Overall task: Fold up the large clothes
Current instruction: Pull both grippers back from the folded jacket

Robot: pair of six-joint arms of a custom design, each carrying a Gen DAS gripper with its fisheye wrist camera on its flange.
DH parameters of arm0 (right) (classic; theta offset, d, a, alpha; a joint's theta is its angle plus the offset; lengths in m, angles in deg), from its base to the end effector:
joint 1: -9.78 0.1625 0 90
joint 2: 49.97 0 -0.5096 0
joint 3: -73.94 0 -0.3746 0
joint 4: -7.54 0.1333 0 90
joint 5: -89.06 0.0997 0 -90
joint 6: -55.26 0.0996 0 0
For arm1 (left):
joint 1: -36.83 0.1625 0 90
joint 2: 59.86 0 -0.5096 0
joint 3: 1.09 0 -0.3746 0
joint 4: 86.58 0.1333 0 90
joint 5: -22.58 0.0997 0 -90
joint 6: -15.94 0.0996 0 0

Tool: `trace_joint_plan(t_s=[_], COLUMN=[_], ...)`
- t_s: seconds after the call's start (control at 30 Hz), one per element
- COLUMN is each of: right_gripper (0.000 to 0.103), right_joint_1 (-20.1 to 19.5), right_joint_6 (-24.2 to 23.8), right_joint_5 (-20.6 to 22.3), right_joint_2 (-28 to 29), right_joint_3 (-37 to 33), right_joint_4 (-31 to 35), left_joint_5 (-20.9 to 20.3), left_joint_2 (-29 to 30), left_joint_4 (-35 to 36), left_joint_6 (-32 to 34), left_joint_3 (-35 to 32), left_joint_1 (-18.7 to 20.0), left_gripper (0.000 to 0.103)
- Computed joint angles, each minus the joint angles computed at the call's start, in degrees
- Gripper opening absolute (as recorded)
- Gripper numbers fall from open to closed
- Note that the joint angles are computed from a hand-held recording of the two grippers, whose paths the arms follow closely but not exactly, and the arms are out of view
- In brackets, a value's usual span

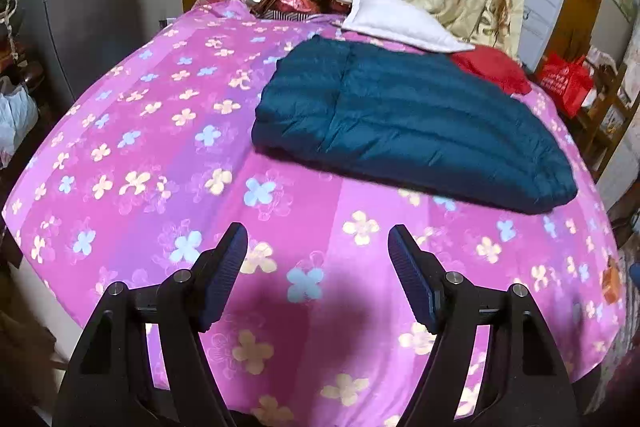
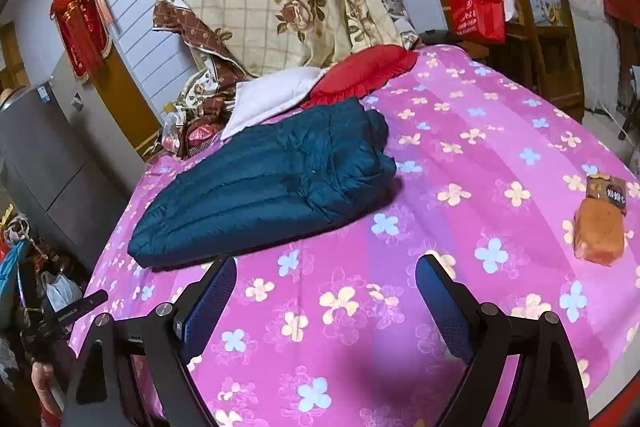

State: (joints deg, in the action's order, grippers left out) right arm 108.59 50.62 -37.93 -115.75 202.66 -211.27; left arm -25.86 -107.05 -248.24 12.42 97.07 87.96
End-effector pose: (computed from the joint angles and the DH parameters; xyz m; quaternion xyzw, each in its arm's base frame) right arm 0.1480 -0.4758 0.3521 -0.0781 -0.8107 0.5250 0.2473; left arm -0.2852 -0.6715 0.2109 0.2186 0.8957 -0.2827 0.2647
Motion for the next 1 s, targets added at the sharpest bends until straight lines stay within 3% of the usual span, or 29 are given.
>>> trace_joint_plan(t_s=[0.33, 0.77, 0.93, 1.0], right_gripper=[0.09, 0.09, 0.09, 0.09], right_joint_1=[-1.9, -8.52, -9.35, -9.73], right_joint_6=[0.29, 3.86, 3.42, 2.84], right_joint_5=[3.67, 11.17, 11.54, 11.61], right_joint_2=[-1.06, -2.2, -2.89, -2.91], right_joint_3=[-1.99, -2.82, -5.78, -8.09], right_joint_4=[5.32, 10.06, 13.82, 16.52], left_joint_5=[0.33, 1.05, -1.89, -5.27], left_joint_2=[-0.28, 3.21, 3.65, 3.89], left_joint_4=[4.23, 7.97, 10.97, 13.11], left_joint_6=[-3.52, -2.59, -1.86, -1.64], left_joint_3=[-3.2, -8.1, -11.59, -14.25], left_joint_1=[-0.61, -0.91, 0.61, 2.04], left_gripper=[0.073, 0.073, 0.073, 0.073])
